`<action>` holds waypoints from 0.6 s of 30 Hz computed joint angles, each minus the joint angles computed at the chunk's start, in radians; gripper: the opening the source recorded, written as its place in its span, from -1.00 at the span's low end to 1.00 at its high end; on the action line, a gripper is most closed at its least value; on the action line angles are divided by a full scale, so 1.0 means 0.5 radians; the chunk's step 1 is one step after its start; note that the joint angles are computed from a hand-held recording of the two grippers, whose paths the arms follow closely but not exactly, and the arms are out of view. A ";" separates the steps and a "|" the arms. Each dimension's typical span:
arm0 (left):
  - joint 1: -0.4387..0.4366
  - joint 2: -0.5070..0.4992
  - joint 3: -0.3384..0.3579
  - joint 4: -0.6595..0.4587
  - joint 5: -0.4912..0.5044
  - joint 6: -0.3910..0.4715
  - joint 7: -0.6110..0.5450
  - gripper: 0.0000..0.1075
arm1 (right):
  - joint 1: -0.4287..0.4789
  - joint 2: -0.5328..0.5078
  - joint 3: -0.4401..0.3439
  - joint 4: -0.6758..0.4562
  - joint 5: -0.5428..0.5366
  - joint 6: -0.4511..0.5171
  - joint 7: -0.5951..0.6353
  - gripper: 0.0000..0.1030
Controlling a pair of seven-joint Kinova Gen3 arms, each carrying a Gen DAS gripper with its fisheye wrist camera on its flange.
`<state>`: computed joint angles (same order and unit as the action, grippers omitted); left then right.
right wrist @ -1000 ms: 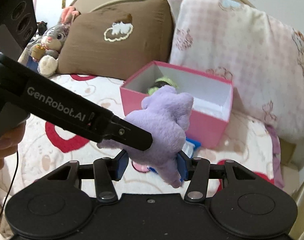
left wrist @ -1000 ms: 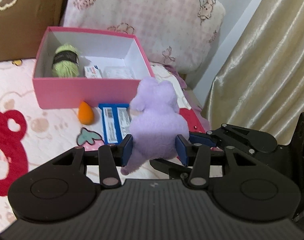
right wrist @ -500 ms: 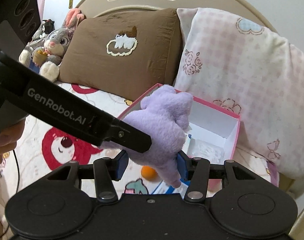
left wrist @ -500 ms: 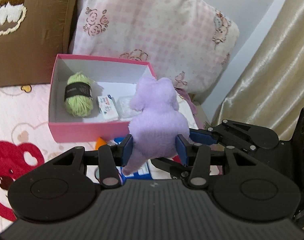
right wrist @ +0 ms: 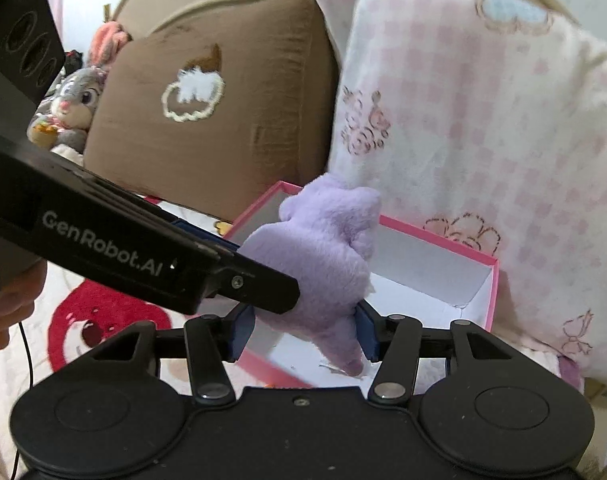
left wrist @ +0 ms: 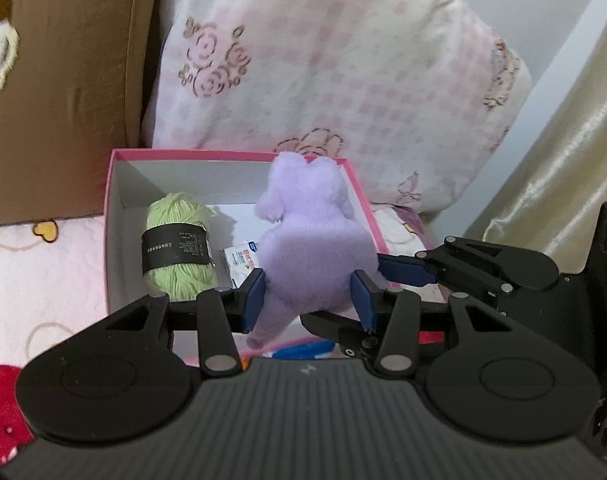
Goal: Organize objects
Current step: 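Lift the purple plush toy with the left tool and lower it into the pink box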
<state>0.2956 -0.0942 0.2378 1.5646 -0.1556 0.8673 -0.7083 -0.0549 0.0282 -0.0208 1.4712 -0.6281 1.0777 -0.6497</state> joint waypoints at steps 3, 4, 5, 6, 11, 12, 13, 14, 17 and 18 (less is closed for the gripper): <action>-0.035 0.060 -0.090 0.063 0.160 -0.119 -0.107 -0.16 | -0.022 0.112 -0.024 -0.052 0.070 -0.032 -0.056 0.12; -0.048 0.082 -0.113 0.085 0.210 -0.159 -0.134 -0.16 | -0.032 0.148 -0.039 -0.073 0.110 -0.050 -0.068 0.12; -0.062 0.106 -0.135 0.104 0.264 -0.193 -0.169 -0.16 | -0.042 0.190 -0.052 -0.102 0.155 -0.049 -0.098 0.12; -0.077 0.134 -0.152 0.118 0.306 -0.213 -0.179 -0.16 | -0.047 0.245 -0.065 -0.147 0.189 -0.028 -0.125 0.12; -0.094 0.257 -0.178 0.122 0.329 -0.236 -0.188 -0.17 | -0.064 0.360 -0.141 -0.167 0.314 -0.105 -0.084 0.12; -0.102 0.279 -0.187 0.119 0.365 -0.237 -0.221 -0.16 | -0.067 0.372 -0.145 -0.163 0.329 -0.119 -0.109 0.12; -0.111 0.296 -0.195 0.115 0.408 -0.234 -0.255 -0.16 | -0.061 0.378 -0.150 -0.157 0.335 -0.126 -0.119 0.12; -0.122 0.307 -0.202 0.115 0.449 -0.234 -0.302 -0.16 | -0.054 0.384 -0.155 -0.153 0.336 -0.129 -0.120 0.12; -0.131 0.332 -0.214 0.131 0.504 -0.269 -0.348 -0.16 | -0.045 0.437 -0.163 -0.211 0.366 -0.085 -0.137 0.12; -0.124 0.340 -0.217 0.135 0.491 -0.280 -0.324 -0.16 | -0.053 0.456 -0.165 -0.236 0.391 -0.072 -0.155 0.12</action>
<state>0.2334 0.0760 0.1293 1.6319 0.0899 0.7275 -0.8702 -0.0814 0.2561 -0.1034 1.3533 -0.4328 1.0419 -0.7270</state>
